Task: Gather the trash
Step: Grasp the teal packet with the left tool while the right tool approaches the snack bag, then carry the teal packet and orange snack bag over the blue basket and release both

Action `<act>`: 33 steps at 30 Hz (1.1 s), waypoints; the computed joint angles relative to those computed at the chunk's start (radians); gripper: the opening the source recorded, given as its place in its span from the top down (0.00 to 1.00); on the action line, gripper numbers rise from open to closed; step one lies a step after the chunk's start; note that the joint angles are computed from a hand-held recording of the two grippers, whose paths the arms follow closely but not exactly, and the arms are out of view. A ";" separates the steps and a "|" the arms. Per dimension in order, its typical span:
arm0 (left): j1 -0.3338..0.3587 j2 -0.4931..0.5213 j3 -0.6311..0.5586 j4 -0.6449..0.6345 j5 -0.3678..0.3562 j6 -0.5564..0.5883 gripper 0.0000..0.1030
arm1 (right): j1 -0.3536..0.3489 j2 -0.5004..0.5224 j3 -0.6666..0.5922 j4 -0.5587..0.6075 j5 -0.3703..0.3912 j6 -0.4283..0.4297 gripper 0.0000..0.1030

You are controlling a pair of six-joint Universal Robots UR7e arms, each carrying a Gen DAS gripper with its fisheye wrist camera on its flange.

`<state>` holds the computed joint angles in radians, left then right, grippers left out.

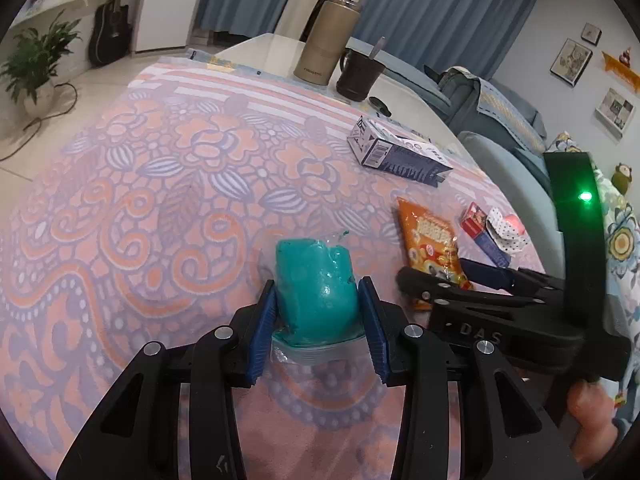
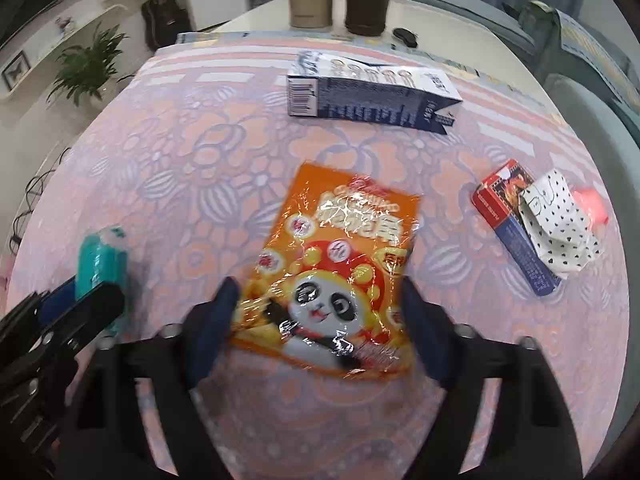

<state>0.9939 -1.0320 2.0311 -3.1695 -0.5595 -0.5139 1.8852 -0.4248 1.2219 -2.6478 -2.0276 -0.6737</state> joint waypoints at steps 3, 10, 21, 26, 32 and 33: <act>-0.005 0.005 -0.003 0.002 0.016 0.008 0.62 | -0.001 -0.016 0.015 0.010 0.007 -0.013 0.43; -0.009 0.016 -0.013 0.005 0.028 0.031 0.62 | -0.024 -0.052 0.005 0.078 0.057 -0.007 0.79; -0.054 0.034 -0.034 -0.114 0.006 0.157 0.62 | -0.042 -0.179 0.122 0.007 0.173 -0.077 0.83; -0.095 0.072 -0.103 -0.162 -0.061 0.252 0.62 | -0.071 -0.303 0.218 -0.069 0.264 -0.079 0.83; -0.122 0.174 -0.245 -0.146 -0.176 0.348 0.62 | -0.139 -0.423 0.279 -0.115 0.325 -0.060 0.83; -0.123 0.195 -0.277 -0.128 -0.197 0.361 0.62 | -0.152 -0.438 0.281 -0.122 0.331 -0.054 0.83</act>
